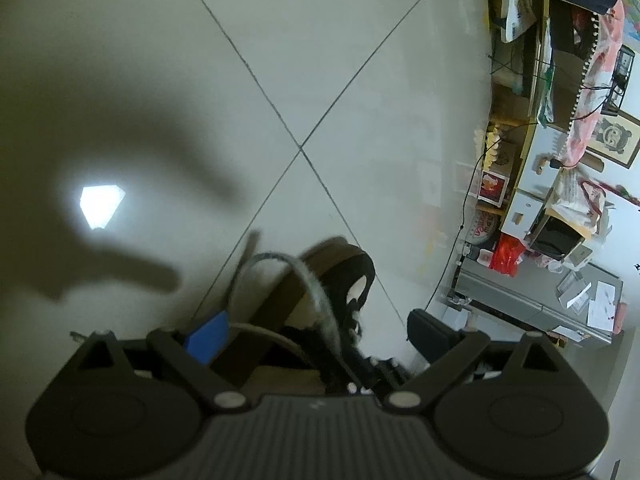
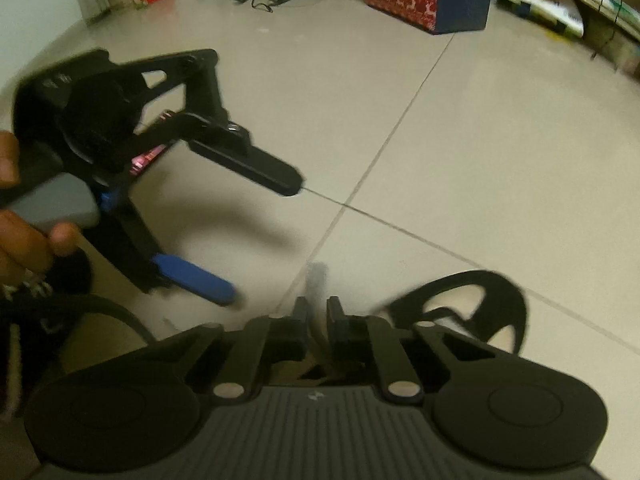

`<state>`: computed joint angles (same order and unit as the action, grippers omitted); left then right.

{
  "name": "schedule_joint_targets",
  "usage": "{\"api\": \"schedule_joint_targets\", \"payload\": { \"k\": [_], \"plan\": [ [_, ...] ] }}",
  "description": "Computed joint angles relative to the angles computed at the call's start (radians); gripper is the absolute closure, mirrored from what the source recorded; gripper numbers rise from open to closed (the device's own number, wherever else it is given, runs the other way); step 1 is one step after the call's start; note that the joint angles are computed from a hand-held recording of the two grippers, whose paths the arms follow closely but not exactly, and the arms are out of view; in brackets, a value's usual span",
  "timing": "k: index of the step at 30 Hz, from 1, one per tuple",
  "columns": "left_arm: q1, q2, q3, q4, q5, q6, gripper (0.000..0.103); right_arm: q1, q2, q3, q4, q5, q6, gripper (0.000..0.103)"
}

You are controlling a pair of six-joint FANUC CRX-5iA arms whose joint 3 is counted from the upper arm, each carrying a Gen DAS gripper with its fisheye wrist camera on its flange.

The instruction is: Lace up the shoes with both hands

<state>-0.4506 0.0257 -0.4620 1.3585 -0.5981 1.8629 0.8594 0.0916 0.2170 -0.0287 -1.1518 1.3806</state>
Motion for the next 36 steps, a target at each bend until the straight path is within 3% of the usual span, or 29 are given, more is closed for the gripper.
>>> {"api": "schedule_joint_targets", "payload": {
  "k": [10,19,23,29,36],
  "plan": [
    [-0.038,0.008,-0.02,0.137,0.005,-0.113,0.01,-0.049,-0.04,0.012,-0.18,0.024,0.004,0.099],
    [-0.077,0.02,-0.017,0.246,0.017,-0.215,0.035,-0.043,-0.062,0.005,-0.234,0.047,0.085,0.099],
    [-0.098,0.034,-0.003,0.303,0.03,-0.273,0.062,-0.021,-0.078,-0.014,-0.218,0.057,0.117,0.099],
    [-0.101,0.034,0.01,0.329,0.038,-0.349,0.072,-0.02,-0.101,-0.028,-0.214,0.049,0.147,0.099],
    [-0.147,0.016,-0.009,0.518,0.084,-0.534,0.08,-0.016,-0.119,-0.05,-0.21,0.059,0.152,0.097]
  ]
}}
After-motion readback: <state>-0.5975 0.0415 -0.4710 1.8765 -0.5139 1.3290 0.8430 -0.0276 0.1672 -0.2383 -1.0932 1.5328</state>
